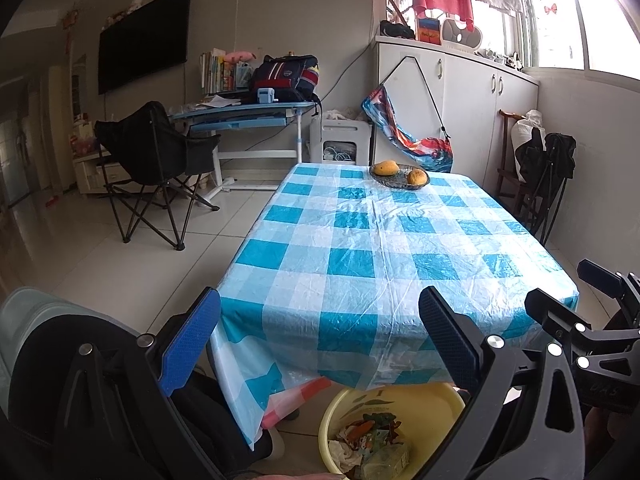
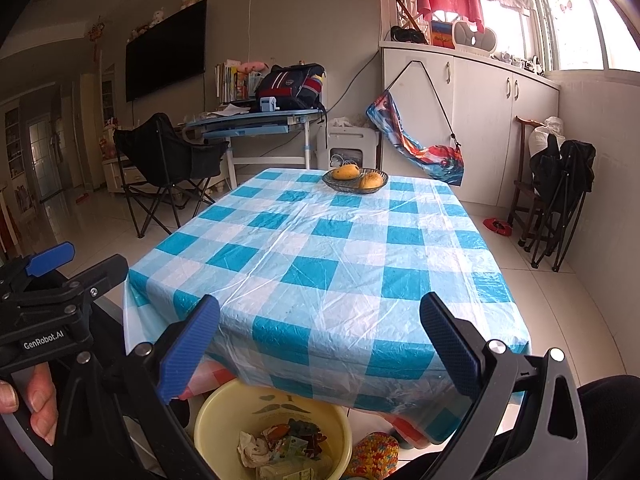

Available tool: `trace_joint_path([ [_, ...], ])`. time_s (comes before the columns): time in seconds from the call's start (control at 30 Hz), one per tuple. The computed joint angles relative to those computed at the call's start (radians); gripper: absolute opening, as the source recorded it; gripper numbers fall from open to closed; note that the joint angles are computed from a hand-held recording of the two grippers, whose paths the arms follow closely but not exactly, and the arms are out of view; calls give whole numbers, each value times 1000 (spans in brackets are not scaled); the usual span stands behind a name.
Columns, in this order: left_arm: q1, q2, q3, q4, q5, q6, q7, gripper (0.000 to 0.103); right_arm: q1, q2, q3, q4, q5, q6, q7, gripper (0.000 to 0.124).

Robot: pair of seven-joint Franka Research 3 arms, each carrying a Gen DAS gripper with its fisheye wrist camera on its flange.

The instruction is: Collect trash

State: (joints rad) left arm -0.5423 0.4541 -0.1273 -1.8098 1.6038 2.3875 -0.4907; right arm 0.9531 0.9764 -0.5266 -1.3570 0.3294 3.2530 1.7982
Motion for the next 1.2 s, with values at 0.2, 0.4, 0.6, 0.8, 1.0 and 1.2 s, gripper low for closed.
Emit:
trace_joint_path([
  [0.2,1,3,0,2,-4,7,-1,96,-5,-1,6,3,-5,-7,-1,96],
  [0.4,1,5,2,4,-8,14,4,96,-15,2,14,15,-21,-17,7,96],
  [0.6,0,7,3,6,-10,16,6,96,-19,0,19,13,-35,-20,14,96],
  [0.8,0,7,4,7,-11,17,7,96,-26,2,26,19,-46,-24,19,96],
  [1.0,-2,8,4,7,-12,16,8,96,-24,1,24,16,-52,-22,26,96],
  [1.2,-1,8,5,9,-13,18,10,96,-26,1,26,19,-56,-25,29,96],
])
